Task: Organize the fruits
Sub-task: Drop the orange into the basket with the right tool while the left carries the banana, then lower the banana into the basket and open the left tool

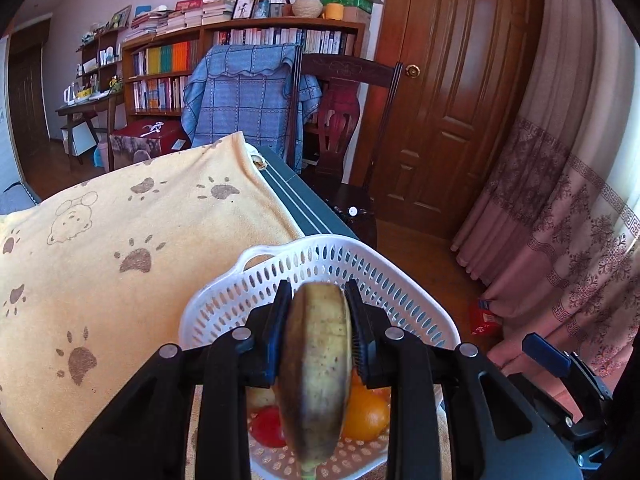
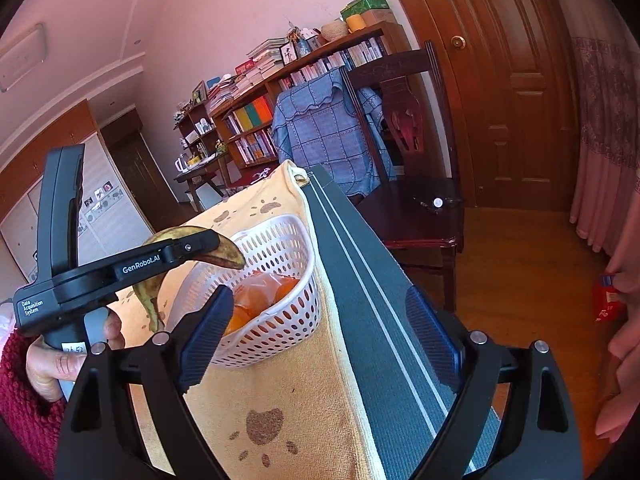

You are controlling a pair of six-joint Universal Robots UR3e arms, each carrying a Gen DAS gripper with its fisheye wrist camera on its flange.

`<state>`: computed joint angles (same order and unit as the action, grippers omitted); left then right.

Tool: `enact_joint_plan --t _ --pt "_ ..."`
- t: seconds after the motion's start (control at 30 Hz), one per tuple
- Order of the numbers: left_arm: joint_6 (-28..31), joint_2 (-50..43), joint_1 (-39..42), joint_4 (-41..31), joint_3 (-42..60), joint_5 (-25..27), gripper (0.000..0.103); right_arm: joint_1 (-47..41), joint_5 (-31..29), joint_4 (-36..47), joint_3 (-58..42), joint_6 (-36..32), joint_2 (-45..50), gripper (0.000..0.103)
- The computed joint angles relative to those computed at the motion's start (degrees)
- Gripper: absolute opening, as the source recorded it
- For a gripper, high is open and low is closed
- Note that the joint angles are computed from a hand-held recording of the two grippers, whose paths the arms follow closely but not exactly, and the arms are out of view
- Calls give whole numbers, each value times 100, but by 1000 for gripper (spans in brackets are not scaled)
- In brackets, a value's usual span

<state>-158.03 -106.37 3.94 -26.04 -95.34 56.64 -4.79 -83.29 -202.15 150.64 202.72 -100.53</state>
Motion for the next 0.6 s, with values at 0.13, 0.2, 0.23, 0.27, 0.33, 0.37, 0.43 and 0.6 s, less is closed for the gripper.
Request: enact_joint_plan --t 0.13,0.2,0.23,0.27,0.33,0.37,0.43,0.6 --pt "-31 17 -71 56 52 -134 28 -80 97 -3 46 -1 -38 89" --pt "11 61 -135 55 57 -49 29 -195 210 23 80 4 -100 89" --pt "45 101 -136 83 6 -52 38 -216 228 50 87 10 -136 89" --pt "61 145 -131 152 -62 -48 45 -219 234 52 93 17 -145 91" --pt "59 253 -115 462 -292 2 65 -256 277 41 133 -3 -183 93" --pt "71 333 -106 634 -438 37 66 -248 270 80 129 -7 -209 94" --pt "124 425 -121 831 -593 154 70 -251 275 132 97 -16 -215 94" --pt "254 723 -75 1697 -1199 310 90 -25 66 262 -45 14 -236 97"
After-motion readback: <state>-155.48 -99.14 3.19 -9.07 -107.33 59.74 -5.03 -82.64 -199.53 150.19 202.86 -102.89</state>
